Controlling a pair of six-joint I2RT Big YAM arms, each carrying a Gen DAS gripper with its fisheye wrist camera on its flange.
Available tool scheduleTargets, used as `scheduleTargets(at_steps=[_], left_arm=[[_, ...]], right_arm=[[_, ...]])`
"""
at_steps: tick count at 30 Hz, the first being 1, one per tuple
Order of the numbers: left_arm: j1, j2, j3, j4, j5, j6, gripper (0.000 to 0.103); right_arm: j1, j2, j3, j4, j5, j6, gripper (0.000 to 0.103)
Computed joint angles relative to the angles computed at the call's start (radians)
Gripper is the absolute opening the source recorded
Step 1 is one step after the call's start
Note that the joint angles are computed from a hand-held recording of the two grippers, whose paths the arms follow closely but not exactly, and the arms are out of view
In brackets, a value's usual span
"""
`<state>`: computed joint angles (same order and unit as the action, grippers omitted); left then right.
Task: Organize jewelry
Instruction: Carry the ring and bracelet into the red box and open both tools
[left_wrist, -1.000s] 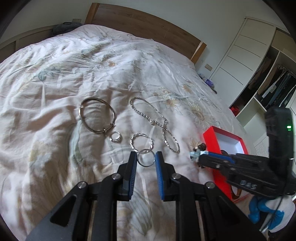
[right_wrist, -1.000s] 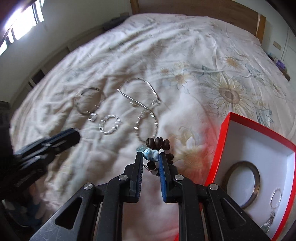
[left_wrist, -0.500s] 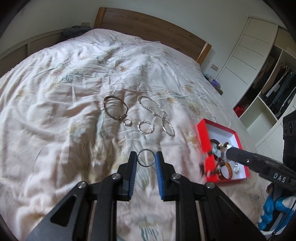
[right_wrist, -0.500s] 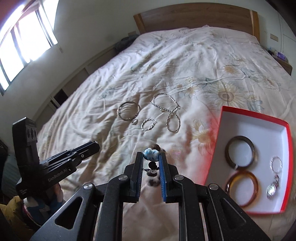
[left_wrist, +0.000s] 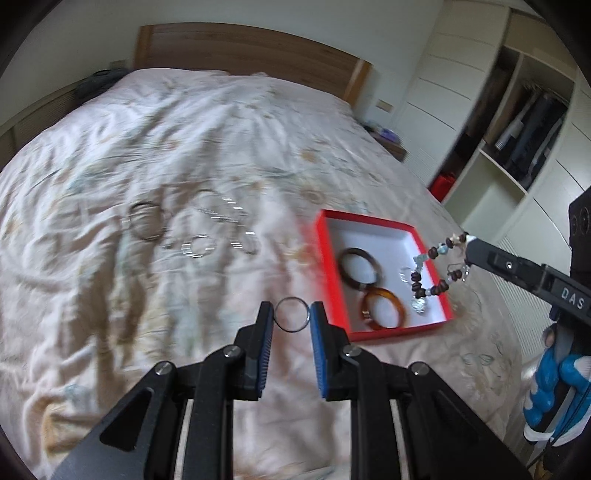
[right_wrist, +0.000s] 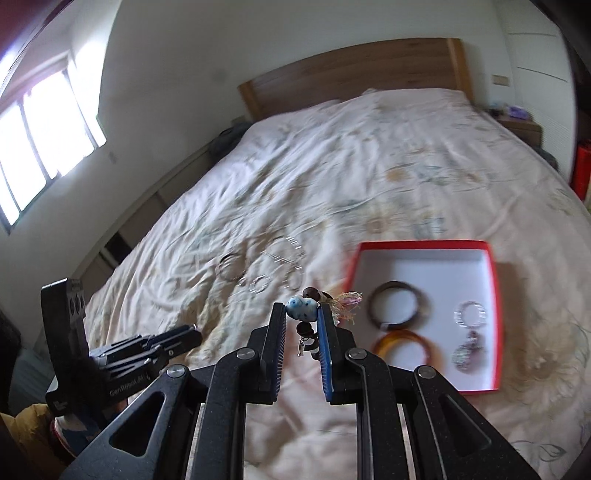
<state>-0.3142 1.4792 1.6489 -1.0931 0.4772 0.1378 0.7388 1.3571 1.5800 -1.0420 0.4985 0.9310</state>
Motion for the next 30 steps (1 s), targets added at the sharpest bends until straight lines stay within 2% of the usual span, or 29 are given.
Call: scheduleTargets(at_steps=[4,10,17,20,25,30], left_arm=[[-0.082,0.047,0.051,-0.011,-0.016,0.001,0.019],[-0.203,0.189,0.187,-0.024,-0.065,-0.014,0.019],[-0.29,0.402,0.408,-0.06,-0.138,-0.049,0.019],[-0.309,0.49,0.509,-0.086,-0.154,-0.061,0.019],[-0.337,0.606,0.648,-0.128,-0.188,-0.065,0.019],[-0.348,0.668,0.709,-0.169,-0.221,-0.068,0.019]], right_arm=[[-0.045,-0.073,-0.087,0.005,0.01,0.016,0.017],[-0.153,-0.134,-0.202,0.059,-0.045,-0.01,0.017],[-0.309,-0.111,-0.268,0.18,-0.151,-0.093,0.017],[-0.358,-0.084,-0.274,0.205,-0.188,-0.123,0.017],[-0.416,-0.037,-0.267,0.177,-0.242,-0.144,0.017],[-0.436,-0.002,-0.261,0.13,-0.279,-0.166,0.017]])
